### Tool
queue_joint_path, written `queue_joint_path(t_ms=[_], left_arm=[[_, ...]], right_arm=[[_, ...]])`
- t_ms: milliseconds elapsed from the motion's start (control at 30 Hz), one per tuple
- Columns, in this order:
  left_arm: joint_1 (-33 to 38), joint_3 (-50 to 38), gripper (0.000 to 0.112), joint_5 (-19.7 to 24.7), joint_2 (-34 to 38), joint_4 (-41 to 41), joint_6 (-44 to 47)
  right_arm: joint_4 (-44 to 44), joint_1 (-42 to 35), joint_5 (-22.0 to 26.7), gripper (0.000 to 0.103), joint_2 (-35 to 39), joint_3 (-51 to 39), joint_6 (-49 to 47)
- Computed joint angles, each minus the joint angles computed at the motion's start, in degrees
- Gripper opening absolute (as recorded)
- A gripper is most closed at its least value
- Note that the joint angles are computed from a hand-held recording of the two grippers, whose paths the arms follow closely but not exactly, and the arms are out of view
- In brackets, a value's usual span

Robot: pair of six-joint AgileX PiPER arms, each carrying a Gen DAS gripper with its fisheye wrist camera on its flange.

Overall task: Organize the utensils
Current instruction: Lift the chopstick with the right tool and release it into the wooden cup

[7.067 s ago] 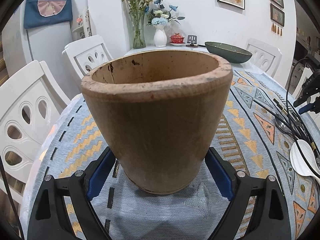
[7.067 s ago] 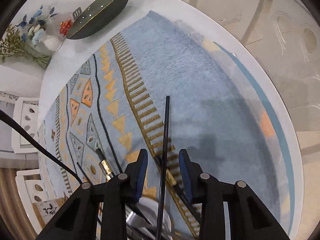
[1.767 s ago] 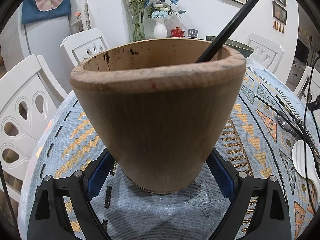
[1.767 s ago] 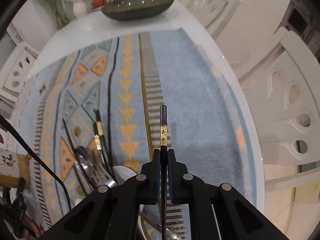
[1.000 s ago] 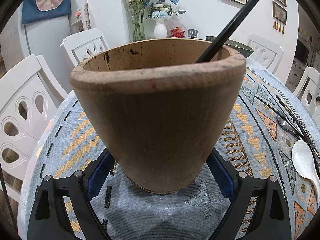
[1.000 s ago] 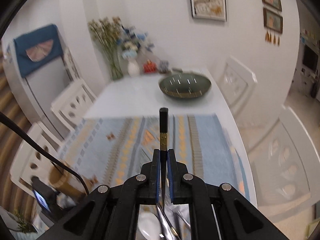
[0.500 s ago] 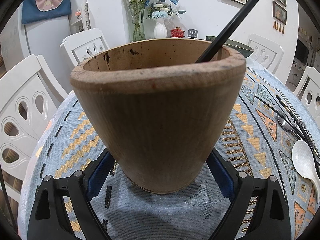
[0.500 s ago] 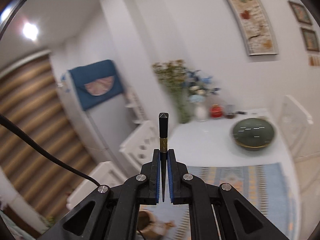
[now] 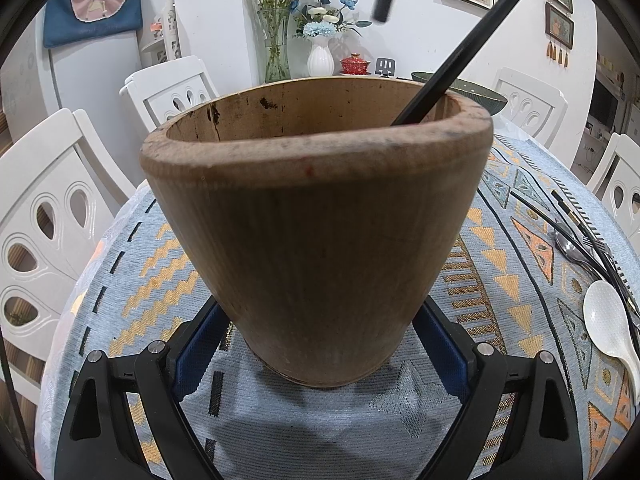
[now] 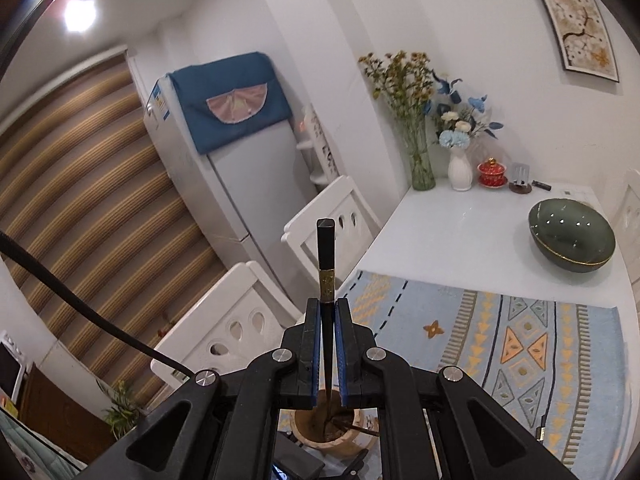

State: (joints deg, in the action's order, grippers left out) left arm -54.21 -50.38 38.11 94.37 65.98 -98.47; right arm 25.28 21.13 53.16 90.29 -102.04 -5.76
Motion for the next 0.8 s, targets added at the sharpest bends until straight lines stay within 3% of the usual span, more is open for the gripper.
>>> queue_joint_path(t_ms=[267, 333, 400, 733, 800], left_arm=[[0.00, -0.04, 0.093, 0.02, 0.01, -0.04, 0.05], [-0.06, -0.22, 0.093, 0.11, 0.13, -0.16, 0.14], [-0.11, -0.35, 0.093, 0.19, 0.21, -0.27, 0.22], [0.31, -0.10, 0.093, -0.25, 0.04, -0.34, 0.57], [0.32, -0.16, 0.093, -0.23, 0.08, -0.38, 0.63]], right_arm=[[-1.94, 2.08, 0.97, 0.007, 1.60, -0.39, 0.74], [-1.82, 2.16, 3.77, 0.011, 2.75, -1.85, 0.81], [-0.85, 1.73, 5.81, 0.022, 3.34, -2.55, 0.28], [0.53, -4.77, 5.42, 0.025, -5.49, -0.08, -0.13], [1.62, -6.95, 6.06, 0.030, -7.28, -0.42, -0.58]])
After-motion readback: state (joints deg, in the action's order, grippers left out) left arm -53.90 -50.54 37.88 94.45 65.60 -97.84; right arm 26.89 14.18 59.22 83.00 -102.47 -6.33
